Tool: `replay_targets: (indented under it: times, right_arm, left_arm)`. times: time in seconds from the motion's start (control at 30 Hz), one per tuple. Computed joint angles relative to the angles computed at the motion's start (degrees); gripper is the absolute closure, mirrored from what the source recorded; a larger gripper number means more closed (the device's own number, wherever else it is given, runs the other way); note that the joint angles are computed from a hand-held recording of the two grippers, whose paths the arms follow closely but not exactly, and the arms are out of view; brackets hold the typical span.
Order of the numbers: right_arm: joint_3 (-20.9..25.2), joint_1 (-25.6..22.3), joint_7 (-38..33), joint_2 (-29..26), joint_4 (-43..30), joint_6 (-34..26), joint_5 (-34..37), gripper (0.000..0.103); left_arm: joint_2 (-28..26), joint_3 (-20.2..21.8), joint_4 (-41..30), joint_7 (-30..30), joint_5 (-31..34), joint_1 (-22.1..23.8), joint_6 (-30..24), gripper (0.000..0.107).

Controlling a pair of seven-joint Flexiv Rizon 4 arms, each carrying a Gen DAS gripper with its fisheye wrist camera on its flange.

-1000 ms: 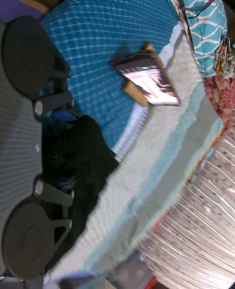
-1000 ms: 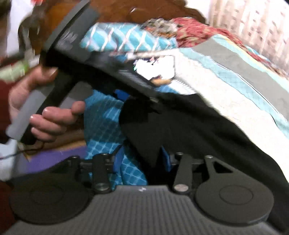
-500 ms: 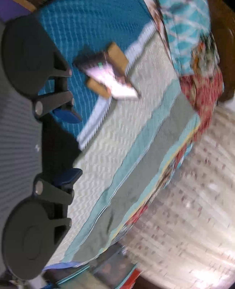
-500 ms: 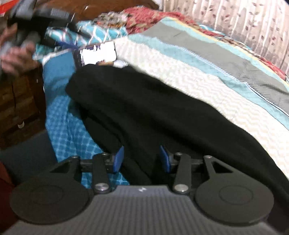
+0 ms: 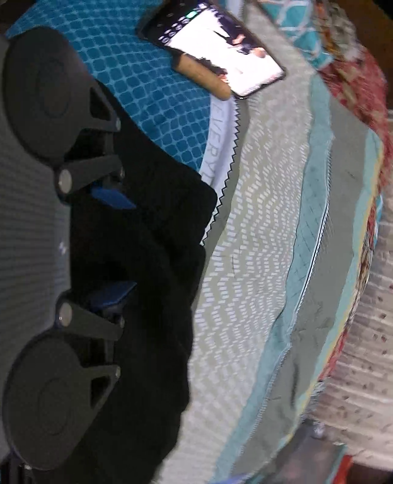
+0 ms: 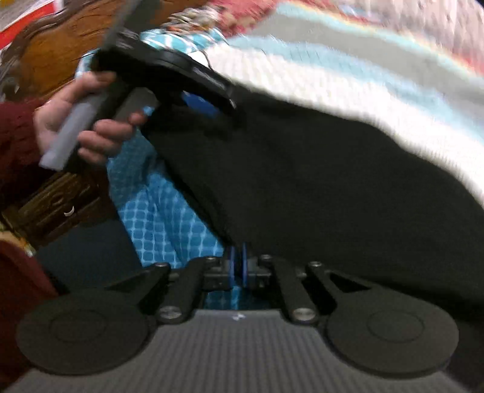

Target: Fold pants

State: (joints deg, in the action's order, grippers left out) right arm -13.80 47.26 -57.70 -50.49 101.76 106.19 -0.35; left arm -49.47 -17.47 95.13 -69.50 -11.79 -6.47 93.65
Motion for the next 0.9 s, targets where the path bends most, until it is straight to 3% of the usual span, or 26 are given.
replay_targets:
  times: [0.07, 0.1, 0.2, 0.3, 0.33, 0.43, 0.53, 0.57, 0.6, 0.67, 0.7, 0.77, 0.83, 0.9]
  right_arm:
    - [2.9, -2.6, 0.4, 0.4, 0.7, 2.2, -0.1, 0.092]
    - [3.0, -2.6, -0.3, 0.9, 1.3, 2.7, 0.4, 0.091]
    - [4.4, -2.2, -5.5, 2.9, 3.3, 5.1, 8.0, 0.084]
    - [2.0, -0.4, -2.1, 4.9, 10.2, 13.7, 10.5, 0.084]
    - [1.4, 0.2, -1.4, 5.2, 11.6, 15.8, 13.2, 0.084]
    - [-4.5, 4.4, 6.3, 5.0, 16.8, 18.5, 19.7, 0.084]
    - [-10.1, 10.3, 4.8, 6.2, 19.7, 9.3, 36.6, 0.084]
    - [-9.2, 9.8, 7.0, 6.2, 22.1, 10.4, 37.6, 0.090]
    - [-6.5, 7.6, 12.8, 6.4, 25.5, 15.3, 35.3, 0.102]
    - [1.4, 2.2, 19.3, 6.0, 30.2, 27.3, 35.8, 0.102]
    - [3.9, 1.9, 17.0, 6.2, 30.6, 29.9, 40.9, 0.096]
    - [8.7, 0.7, 15.7, 6.0, 31.7, 36.2, 48.3, 0.090]
    - [12.1, -1.5, 23.0, 3.0, 33.9, 44.4, 47.7, 0.089]
    - [14.5, -4.2, 27.2, 1.0, 34.9, 48.8, 46.9, 0.088]
  left_arm:
    - [1.6, 3.3, 0.5, -0.9, 0.0, -2.7, -0.9, 0.053]
    - [2.5, 3.0, 1.4, -1.2, -0.2, -2.5, -1.2, 0.050]
    - [4.7, -3.1, 5.4, -0.5, 0.2, 2.1, 1.3, 0.049]
    - [4.5, -8.8, 7.0, 1.5, 3.4, 5.4, 4.9, 0.047]
    - [4.2, -8.8, 6.1, 2.1, 4.2, 4.9, 4.8, 0.047]
    - [2.6, -3.5, 0.0, 1.6, 4.5, -0.9, -0.1, 0.047]
    - [-2.4, 9.2, -13.5, -10.8, 10.5, -9.6, -11.4, 0.049]
    - [-4.4, 13.8, -17.3, -12.4, 8.0, -12.7, -15.0, 0.051]
    - [-6.3, 16.6, -19.3, -10.6, 1.8, -14.8, -16.2, 0.052]
    - [-6.1, 18.0, -19.3, -11.6, -1.5, -16.0, -16.4, 0.053]
    - [-5.2, 18.8, -18.8, -13.2, -0.7, -16.6, -16.6, 0.053]
    - [-3.0, 17.5, -16.0, -14.0, 1.0, -16.2, -14.5, 0.051]
    - [-0.4, 13.6, -11.7, -13.2, 1.8, -14.4, -10.7, 0.049]
    - [1.7, 7.3, -7.9, -10.0, 1.9, -11.5, -8.5, 0.048]
